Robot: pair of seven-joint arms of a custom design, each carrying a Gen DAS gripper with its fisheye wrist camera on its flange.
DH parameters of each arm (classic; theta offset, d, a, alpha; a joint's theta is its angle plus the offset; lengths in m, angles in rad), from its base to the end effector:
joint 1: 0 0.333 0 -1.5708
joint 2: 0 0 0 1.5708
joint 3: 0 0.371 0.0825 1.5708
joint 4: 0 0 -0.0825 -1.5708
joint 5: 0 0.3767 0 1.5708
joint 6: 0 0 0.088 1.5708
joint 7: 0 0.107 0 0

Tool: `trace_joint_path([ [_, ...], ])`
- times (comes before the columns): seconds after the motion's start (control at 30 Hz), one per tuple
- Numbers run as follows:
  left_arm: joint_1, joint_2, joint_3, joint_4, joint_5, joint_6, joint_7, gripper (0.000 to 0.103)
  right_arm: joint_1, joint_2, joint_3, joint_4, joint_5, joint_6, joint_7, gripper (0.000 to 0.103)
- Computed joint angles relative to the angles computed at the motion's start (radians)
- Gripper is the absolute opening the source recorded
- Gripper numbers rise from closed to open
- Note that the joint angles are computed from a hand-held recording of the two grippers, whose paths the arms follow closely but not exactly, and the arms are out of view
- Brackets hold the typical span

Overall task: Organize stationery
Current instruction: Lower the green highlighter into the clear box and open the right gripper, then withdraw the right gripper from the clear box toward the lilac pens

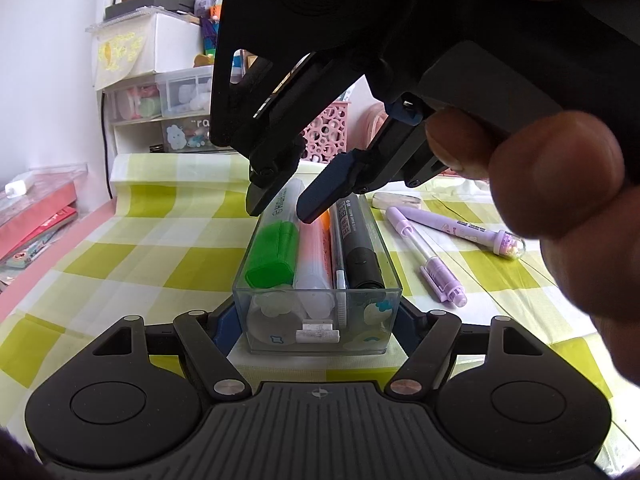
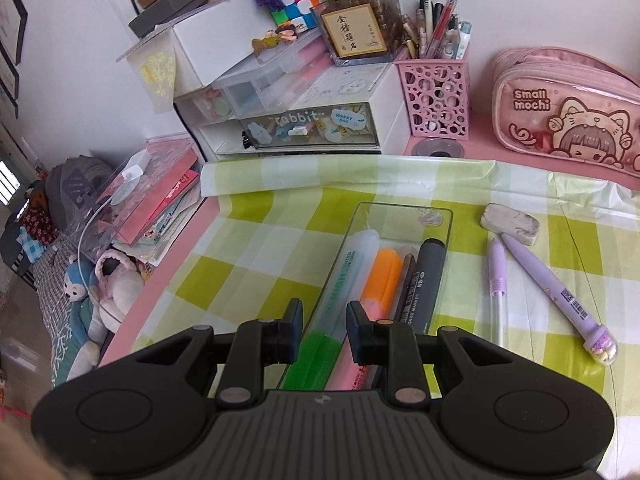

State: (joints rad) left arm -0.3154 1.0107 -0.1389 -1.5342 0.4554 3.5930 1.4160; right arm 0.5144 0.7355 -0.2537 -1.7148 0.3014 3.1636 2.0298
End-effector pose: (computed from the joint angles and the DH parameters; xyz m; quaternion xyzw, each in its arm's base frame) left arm 0.6812 -0.3541 0.2212 -0.3677 0.7823 -0.4531 0.2179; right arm 0.7190 0.2083 0.3062 -0.5247 0.7694 -0.1650 0.3249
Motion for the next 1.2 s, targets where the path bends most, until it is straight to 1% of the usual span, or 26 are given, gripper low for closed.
trace_joint_path([
  [0.03, 0.001, 0.001, -0.001, 0.001, 0.001, 0.0, 0.0, 0.072, 0.016, 0.002, -0.017, -0.001, -0.007, -0.001, -0.001, 0.019],
  [0.07, 0.002, 0.001, -0.002, 0.002, 0.001, -0.001, 0.0, 0.072, 0.019, 0.001, -0.02, -0.004, -0.012, 0.0, -0.007, 0.02],
  [0.1, 0.003, 0.002, -0.003, 0.003, 0.002, -0.002, 0.0, 0.072, 0.006, -0.005, -0.002, -0.011, -0.016, 0.005, -0.02, 0.02],
  [0.13, 0.002, 0.002, -0.002, 0.003, 0.001, -0.002, 0.0, 0.072, -0.018, -0.014, 0.029, -0.021, -0.016, 0.014, -0.037, 0.02],
  [0.2, 0.003, 0.001, -0.003, 0.003, 0.003, -0.002, 0.0, 0.072, -0.119, -0.041, 0.155, -0.056, -0.013, 0.058, -0.095, 0.019],
  [0.23, 0.006, 0.002, -0.005, 0.004, 0.005, -0.003, -0.001, 0.072, -0.151, -0.051, 0.196, -0.076, -0.006, 0.078, -0.118, 0.018],
  [0.27, 0.007, 0.002, -0.007, 0.005, 0.007, -0.004, -0.001, 0.072, -0.154, -0.061, 0.202, -0.1, 0.008, 0.104, -0.132, 0.018],
  [0.3, 0.006, 0.002, -0.006, 0.006, 0.006, -0.005, -0.001, 0.072, -0.138, -0.071, 0.184, -0.123, 0.027, 0.134, -0.135, 0.019],
  [0.33, 0.007, 0.003, -0.007, 0.007, 0.008, -0.005, -0.001, 0.072, -0.134, -0.083, 0.18, -0.153, 0.049, 0.179, -0.139, 0.019],
  [0.4, 0.006, 0.003, -0.006, 0.006, 0.007, -0.005, -0.001, 0.072, -0.151, -0.106, 0.195, -0.212, 0.099, 0.263, -0.139, 0.019],
  [0.43, 0.005, 0.002, -0.005, 0.006, 0.005, -0.004, -0.002, 0.072, -0.127, -0.116, 0.163, -0.24, 0.124, 0.29, -0.12, 0.019],
  [0.47, 0.005, 0.002, -0.005, 0.006, 0.005, -0.004, -0.002, 0.072, -0.069, -0.122, 0.099, -0.26, 0.219, 0.299, -0.147, 0.019],
  [0.53, 0.006, 0.002, -0.006, 0.006, 0.006, -0.005, -0.002, 0.072, 0.067, -0.12, -0.058, -0.287, 0.364, 0.264, -0.177, 0.019],
  [0.57, 0.005, 0.002, -0.005, 0.005, 0.006, -0.004, -0.002, 0.072, 0.105, -0.118, -0.101, -0.301, 0.422, 0.256, -0.195, 0.019],
  [0.6, 0.006, 0.002, -0.005, 0.006, 0.006, -0.004, -0.002, 0.072, 0.11, -0.124, -0.11, -0.322, 0.435, 0.263, -0.192, 0.019],
  [0.67, 0.004, 0.002, -0.004, 0.004, 0.005, -0.003, -0.001, 0.072, 0.107, -0.131, -0.107, -0.351, 0.474, 0.284, -0.209, 0.019],
  [0.7, 0.004, 0.002, -0.004, 0.004, 0.005, -0.003, -0.001, 0.072, 0.123, -0.127, -0.123, -0.357, 0.504, 0.281, -0.222, 0.019],
  [0.73, 0.006, 0.002, -0.005, 0.006, 0.006, -0.004, -0.002, 0.072, 0.154, -0.118, -0.157, -0.361, 0.539, 0.27, -0.24, 0.019],
  [0.8, 0.004, 0.002, -0.004, 0.004, 0.005, -0.003, -0.001, 0.072, 0.256, -0.08, -0.271, -0.36, 0.608, 0.218, -0.267, 0.019],
  [0.83, 0.004, 0.002, -0.004, 0.005, 0.005, -0.003, -0.001, 0.072, 0.279, -0.067, -0.299, -0.361, 0.612, 0.201, -0.262, 0.019],
  [0.93, 0.005, 0.002, -0.005, 0.004, 0.006, -0.002, -0.001, 0.072, 0.249, -0.065, -0.27, -0.365, 0.565, 0.21, -0.245, 0.019],
  [1.07, 0.005, 0.002, -0.004, 0.005, 0.006, -0.001, -0.001, 0.072, 0.287, -0.024, -0.331, -0.323, 0.491, 0.166, -0.268, 0.019],
  [1.2, 0.006, 0.003, -0.004, 0.005, 0.006, -0.001, 0.0, 0.072, 0.305, 0.011, -0.384, -0.275, 0.407, 0.101, -0.251, 0.019],
])
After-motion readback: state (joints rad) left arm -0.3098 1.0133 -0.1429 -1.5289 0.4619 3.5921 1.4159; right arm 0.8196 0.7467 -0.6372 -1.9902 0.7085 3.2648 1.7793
